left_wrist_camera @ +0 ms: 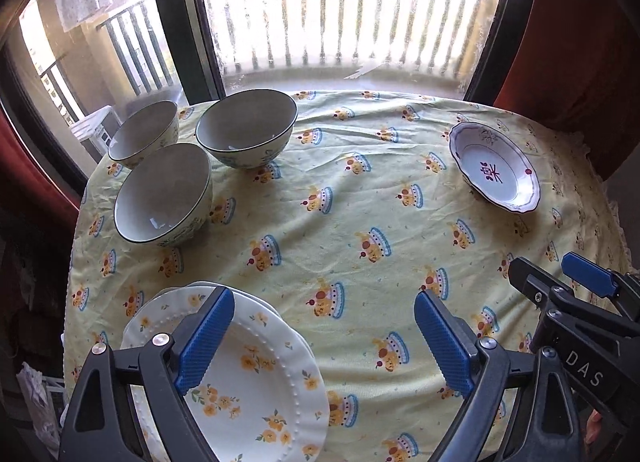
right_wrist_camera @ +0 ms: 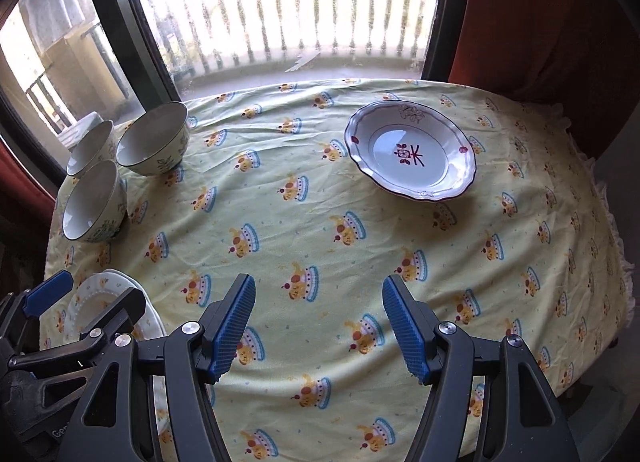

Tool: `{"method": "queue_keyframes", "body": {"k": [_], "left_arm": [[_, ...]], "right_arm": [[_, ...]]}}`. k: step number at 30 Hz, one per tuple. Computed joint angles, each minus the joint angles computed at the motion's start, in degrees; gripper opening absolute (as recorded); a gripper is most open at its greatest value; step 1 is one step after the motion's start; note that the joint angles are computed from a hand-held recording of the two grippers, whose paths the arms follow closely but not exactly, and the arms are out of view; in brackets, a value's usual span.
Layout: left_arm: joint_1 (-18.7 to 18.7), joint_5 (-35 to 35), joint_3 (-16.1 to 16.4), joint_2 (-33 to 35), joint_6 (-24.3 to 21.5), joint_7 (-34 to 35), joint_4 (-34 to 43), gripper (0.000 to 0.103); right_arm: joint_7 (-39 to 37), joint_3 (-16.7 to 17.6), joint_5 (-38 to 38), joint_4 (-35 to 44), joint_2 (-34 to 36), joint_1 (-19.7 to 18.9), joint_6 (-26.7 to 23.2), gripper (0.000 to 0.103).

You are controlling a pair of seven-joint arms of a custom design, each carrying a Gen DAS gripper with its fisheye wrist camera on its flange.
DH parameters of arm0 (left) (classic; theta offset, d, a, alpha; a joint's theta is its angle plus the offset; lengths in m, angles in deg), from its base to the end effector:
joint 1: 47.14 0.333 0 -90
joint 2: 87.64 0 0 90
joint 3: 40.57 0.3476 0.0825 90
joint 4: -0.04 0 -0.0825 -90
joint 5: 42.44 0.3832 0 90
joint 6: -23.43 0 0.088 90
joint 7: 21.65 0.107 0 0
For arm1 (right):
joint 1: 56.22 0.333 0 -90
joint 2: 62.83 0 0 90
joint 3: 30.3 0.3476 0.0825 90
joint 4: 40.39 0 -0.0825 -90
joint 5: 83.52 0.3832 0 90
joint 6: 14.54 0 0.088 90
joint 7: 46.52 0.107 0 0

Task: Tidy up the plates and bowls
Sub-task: 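Move both grippers to the red-rimmed dish and close on its rim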

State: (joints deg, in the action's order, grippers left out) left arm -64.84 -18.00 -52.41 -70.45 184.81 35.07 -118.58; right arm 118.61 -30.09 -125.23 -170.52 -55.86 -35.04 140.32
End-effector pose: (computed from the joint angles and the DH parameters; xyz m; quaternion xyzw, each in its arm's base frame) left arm 0.5420 -0.3217 0.3668 -0.5821 0.7772 -0.1984 0.1333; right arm 0.5089 0.2237 0.3625 -0.5677 0.7857 -0.1904 0.1554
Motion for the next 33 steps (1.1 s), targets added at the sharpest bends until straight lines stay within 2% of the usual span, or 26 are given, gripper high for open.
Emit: {"method": "queue_keyframes", "body": {"k": [5, 11, 16, 20, 24, 29, 33], "left_arm": [[-3.7, 2.1, 0.8, 3.3, -2.4, -4.5, 5.2, 0.093], [-8.6, 6.4, 2.3, 7.8, -5.8, -11.4, 12.5, 0.093], [-11.5, 8.4, 2.7, 12.3, -8.9, -14.6, 19.3, 0.089], [-13.0, 8.6, 2.5, 16.1, -11.7, -14.5, 25.1, 0.088], [-14.3, 8.0, 2.5, 20.5, -14.2, -13.3, 31.6, 0.088], [-16.0, 6.7, 3.2, 26.1, -17.4, -11.9, 40.5, 0.088], [-16.7, 4.1, 3.3, 32.2, -21.8, -9.3, 49.9, 0.085]], "right_arm": [[-5.5, -1.1, 0.0, -2.0, -1.3, -2.8, 1.6, 0.069], [-15.7, -2.3, 7.6, -5.3, -2.2, -7.5, 8.5, 0.068], [-20.1, -4.3, 6.1, -5.6, -1.8, -9.6, 10.3, 0.067], [-23.7, -5.8, 7.2, -5.2, -0.4, -11.2, 12.2, 0.067], [-31.9, -6.2, 15.8, -4.5, 1.5, -13.2, 14.7, 0.067], [-39.6, -7.7, 22.6, -1.8, 4.7, -13.6, 15.5, 0.067], [-44.4, -8.8, 27.6, 1.4, 8.2, -13.6, 15.8, 0.067]]}}
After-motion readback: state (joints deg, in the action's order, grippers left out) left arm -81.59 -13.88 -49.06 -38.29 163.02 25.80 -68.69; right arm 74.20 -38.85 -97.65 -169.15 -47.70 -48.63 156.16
